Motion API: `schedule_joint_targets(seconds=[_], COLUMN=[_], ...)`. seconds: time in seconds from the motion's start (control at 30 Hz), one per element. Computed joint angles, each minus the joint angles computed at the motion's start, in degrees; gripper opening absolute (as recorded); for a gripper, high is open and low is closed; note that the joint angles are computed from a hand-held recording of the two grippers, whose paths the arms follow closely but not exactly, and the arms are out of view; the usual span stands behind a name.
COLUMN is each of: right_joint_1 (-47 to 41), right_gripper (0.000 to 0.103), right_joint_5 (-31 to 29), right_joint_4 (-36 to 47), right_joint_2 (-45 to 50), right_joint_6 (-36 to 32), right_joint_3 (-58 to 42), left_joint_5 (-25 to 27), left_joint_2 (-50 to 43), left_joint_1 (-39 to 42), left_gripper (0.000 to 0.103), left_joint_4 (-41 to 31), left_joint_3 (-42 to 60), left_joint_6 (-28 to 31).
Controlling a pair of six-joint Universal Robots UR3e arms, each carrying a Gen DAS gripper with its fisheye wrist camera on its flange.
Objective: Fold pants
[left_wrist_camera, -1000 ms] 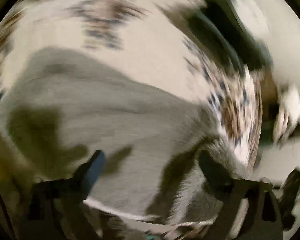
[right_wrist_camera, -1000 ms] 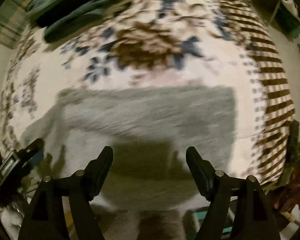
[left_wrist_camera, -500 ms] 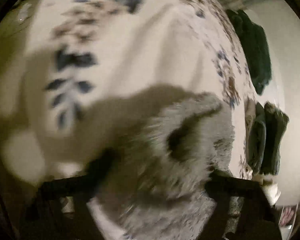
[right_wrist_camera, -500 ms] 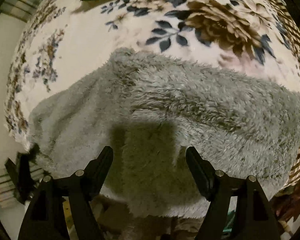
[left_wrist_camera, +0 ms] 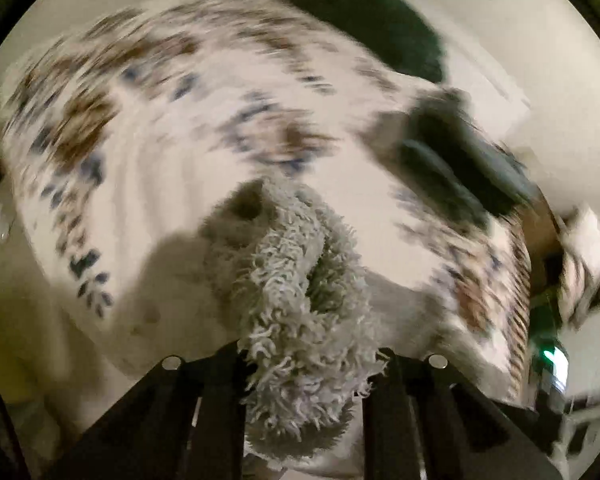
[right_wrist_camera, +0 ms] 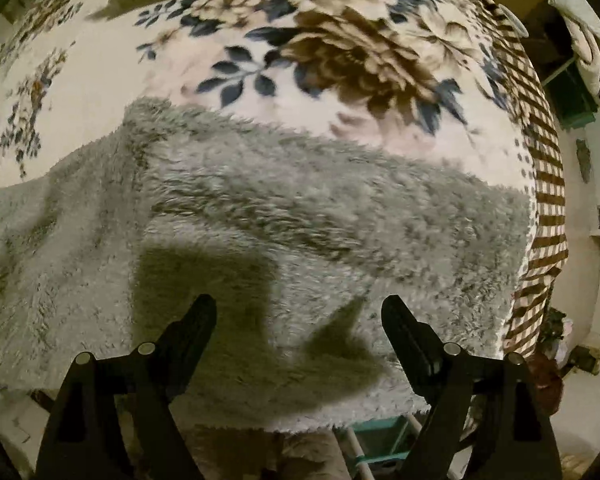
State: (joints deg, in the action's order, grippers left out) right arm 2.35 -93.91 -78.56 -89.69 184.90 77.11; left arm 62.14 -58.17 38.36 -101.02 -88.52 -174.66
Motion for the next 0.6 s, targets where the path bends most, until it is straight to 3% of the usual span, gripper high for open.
schedule_joint_targets(seconds=[0.13, 0.27, 0.47, 0.6], right_joint_1=[-8.43, -23.17, -54.47, -71.34], right_gripper=[0.091, 0.091, 0.091, 0.091], right_joint_5=[4.09, 7.69, 7.53, 7.79], right_joint_4=[1.69, 6.92, 11.05, 10.76], right_joint_2=[-5.96, -13.01, -20.19, -17.84], right_joint_6=[-6.02, -16.38, -38.16, -47.51], right_joint_3=[2.35, 3.53, 7.68, 9.50], left_joint_5=[3.99, 9.45, 11.59, 12.60], left_joint_2=[-12.84, -30.73, -56.92, -74.51], left_joint_1=[-24.00, -47.24, -66.82, -72.78], left_gripper=[0.012, 0.012, 0.012, 0.015], left_joint_4=[5.54, 11.15, 12.33, 5.10], left_joint_3=[14.37, 30.56, 53.61, 71.29], left_joint_6=[-12.55, -23.21, -27.82, -26.44])
